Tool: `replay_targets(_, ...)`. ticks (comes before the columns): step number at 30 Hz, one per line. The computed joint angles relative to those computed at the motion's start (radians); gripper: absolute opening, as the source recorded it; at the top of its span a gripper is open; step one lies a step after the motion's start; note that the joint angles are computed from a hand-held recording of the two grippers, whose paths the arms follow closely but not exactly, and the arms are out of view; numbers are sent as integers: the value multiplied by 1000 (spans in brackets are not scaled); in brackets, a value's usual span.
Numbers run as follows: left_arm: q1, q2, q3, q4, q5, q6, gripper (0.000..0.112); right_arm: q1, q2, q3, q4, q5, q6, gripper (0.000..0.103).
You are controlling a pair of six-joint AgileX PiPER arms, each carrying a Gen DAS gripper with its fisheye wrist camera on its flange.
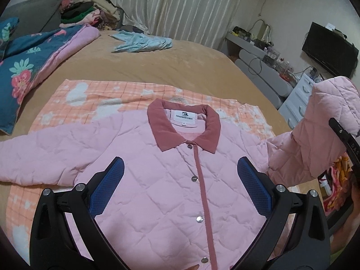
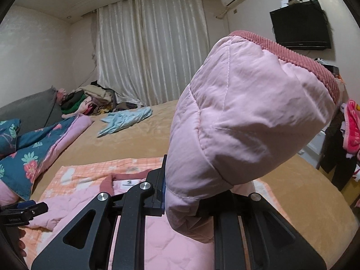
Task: Fold large clothes
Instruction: 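Lift the grasped sleeve cuff up with the right tool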
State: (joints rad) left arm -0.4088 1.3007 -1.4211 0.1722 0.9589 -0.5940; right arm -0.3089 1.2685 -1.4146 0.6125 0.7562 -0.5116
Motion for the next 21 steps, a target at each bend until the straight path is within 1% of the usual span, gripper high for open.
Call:
replay_targets(4, 53, -33, 34, -48, -15, 48, 94, 98, -26, 32, -87, -41, 59, 16)
replay_targets(7, 108, -55, 59, -116, -32, 104, 94, 178, -37, 46, -173, -68, 119, 16)
replay_targets(8, 124, -62, 67, -131, -36, 118, 94, 219, -35, 43, -224, -79, 166, 16)
replay_targets(12, 196, -82, 93, -218, -58, 188, 94, 304, -26, 47, -321, -100, 239, 16)
replay_targets(21, 310, -100, 150, -370, -85, 306, 94, 474, 10, 77, -509, -149, 387, 16)
